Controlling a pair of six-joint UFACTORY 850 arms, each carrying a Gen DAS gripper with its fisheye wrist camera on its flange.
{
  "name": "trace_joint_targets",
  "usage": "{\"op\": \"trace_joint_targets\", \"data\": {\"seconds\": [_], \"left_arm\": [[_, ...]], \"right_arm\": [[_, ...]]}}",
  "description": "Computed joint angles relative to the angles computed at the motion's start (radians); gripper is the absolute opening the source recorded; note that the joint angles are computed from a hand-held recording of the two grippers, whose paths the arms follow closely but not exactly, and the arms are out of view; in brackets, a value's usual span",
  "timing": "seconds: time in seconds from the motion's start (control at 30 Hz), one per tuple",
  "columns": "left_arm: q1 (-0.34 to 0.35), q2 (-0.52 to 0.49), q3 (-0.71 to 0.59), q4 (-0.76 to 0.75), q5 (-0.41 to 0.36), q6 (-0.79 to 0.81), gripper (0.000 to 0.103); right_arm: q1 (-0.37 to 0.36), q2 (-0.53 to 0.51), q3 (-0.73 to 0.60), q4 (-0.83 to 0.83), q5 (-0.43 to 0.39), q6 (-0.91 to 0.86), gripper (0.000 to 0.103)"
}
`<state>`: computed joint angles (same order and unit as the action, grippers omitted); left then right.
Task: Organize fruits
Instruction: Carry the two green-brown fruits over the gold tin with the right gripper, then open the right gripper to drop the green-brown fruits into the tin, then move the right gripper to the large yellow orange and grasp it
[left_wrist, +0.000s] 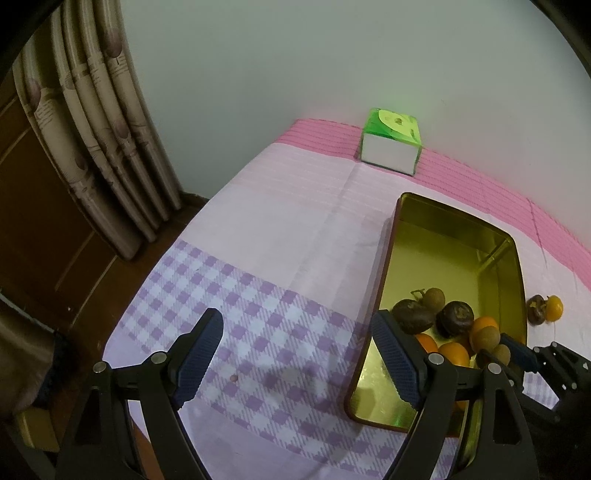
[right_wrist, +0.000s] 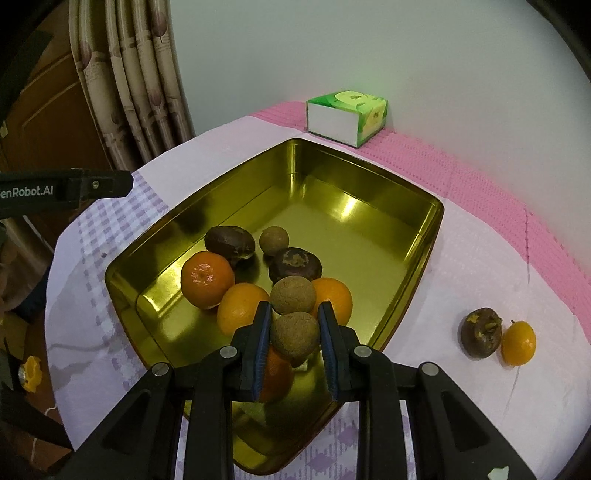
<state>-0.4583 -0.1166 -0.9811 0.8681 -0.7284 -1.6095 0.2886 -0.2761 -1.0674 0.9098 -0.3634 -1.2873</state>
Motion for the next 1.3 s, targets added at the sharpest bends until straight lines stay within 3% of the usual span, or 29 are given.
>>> {"op": "trace_joint_targets", "data": {"seconds": [0.57, 0.73, 1.17, 1.3], "left_arm": [[-0.006, 0.000, -0.004, 0.006, 0.008, 0.022, 0.083], [-0.007, -0.002, -0.005, 0.007, 0.009, 0.023, 0.083], [-0.009, -0.004, -0.009, 0.012, 0.010, 0.046, 0.083], [-0.011, -0.007, -0.011, 0.014, 0.008, 0.055, 0.083]], "right_arm": [[-0.006, 0.002, -0.001, 0.007, -0.010, 0.017, 0.024], [-0.011, 0.009, 0.003, 0.035, -0.010, -0.006, 0.032], [-0.041, 0.042, 0.012, 0.138, -0.034, -0.075, 0.040], [-0.060, 0.054, 0.017, 0.169, -0.036, -0.098, 0.046]]}}
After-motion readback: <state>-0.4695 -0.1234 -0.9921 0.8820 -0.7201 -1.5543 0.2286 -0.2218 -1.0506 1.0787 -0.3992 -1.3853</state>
